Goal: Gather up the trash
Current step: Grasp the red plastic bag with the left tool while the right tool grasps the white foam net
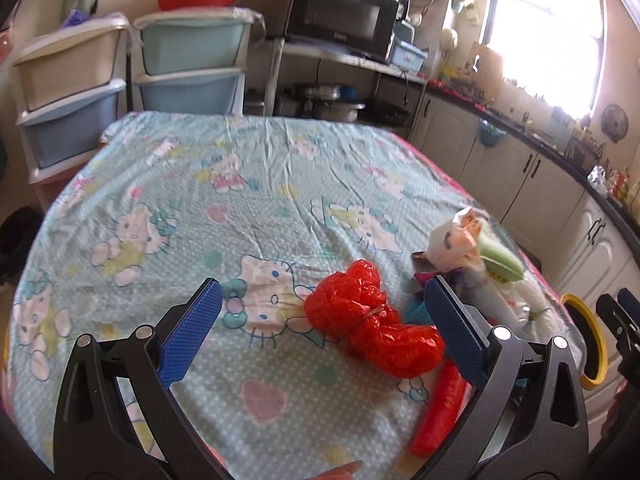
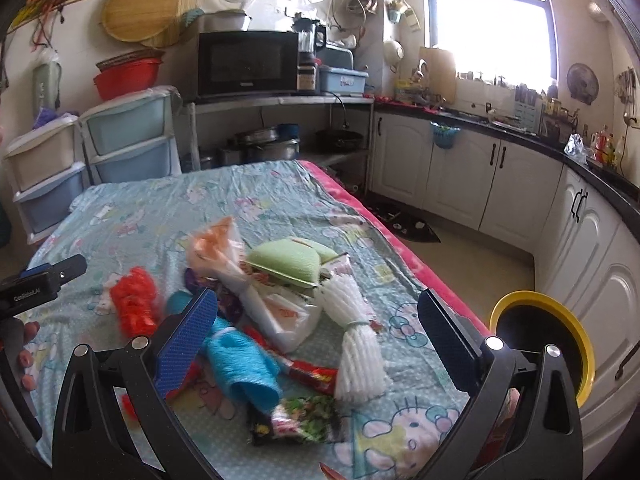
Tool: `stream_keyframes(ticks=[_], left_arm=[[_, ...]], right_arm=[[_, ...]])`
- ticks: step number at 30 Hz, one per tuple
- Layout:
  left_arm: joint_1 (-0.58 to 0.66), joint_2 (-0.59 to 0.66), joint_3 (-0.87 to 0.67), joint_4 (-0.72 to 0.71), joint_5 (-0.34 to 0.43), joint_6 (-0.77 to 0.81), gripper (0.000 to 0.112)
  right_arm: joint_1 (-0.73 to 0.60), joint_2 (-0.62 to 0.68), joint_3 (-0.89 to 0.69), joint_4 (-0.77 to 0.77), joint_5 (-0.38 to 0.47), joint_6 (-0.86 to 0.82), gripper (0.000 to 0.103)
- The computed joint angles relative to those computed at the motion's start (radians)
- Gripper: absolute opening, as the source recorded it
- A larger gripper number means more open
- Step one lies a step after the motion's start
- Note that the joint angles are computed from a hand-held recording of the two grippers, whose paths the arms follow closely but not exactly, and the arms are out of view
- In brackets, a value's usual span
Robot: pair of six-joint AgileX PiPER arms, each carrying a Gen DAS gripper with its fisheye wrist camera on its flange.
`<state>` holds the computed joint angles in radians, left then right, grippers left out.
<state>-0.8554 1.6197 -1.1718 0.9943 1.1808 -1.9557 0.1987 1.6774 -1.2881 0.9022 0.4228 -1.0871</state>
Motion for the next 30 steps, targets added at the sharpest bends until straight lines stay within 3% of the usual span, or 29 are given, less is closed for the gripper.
stream_keyframes(ticks=[3,8,11,12,14,17,21,25,30], left_arm=[[0.083,0.042,-0.018,-0.054,-0.099,0.057,0.093],[0.227,0.080,-0.014,-0.205,-0.295,0.154,0.093],[0.271,0.097,-0.008,-0.264,-0.348,0.179,0.093],[0.287,0.085,0.016,-0.273,-0.398,0.171,0.093],[0.299,0.070,0.047,-0.272,-0.444,0.145,0.093],[0.302,0.065,0.061,-0.266,-0.471,0.137,0.083],[0.321,0.040,0.080,-0.278,-0.535,0.165,0.051],[0.323,0.017,0.086,-0.285,-0.539,0.195,0.033],[0.264,-0.044,0.099,-0.222,-0.451,0.160,0.030]], right_arm=[[0.001,0.091,-0.092,-0.165,0.006,0.159,0.097],[-0.001,0.249,-0.278,-0.434,0.113,0.415,0.097],[-0.003,0.340,-0.394,-0.499,0.215,0.484,0.096],[-0.006,0.366,-0.428,-0.500,0.248,0.488,0.095],[-0.009,0.401,-0.473,-0.503,0.295,0.492,0.084],[-0.008,0.458,-0.552,-0.517,0.379,0.500,0.067],[-0.009,0.481,-0.579,-0.503,0.440,0.485,0.024],[-0.030,0.452,-0.541,-0.442,0.444,0.419,0.020],[-0.092,0.399,-0.497,-0.333,0.493,0.332,0.019]])
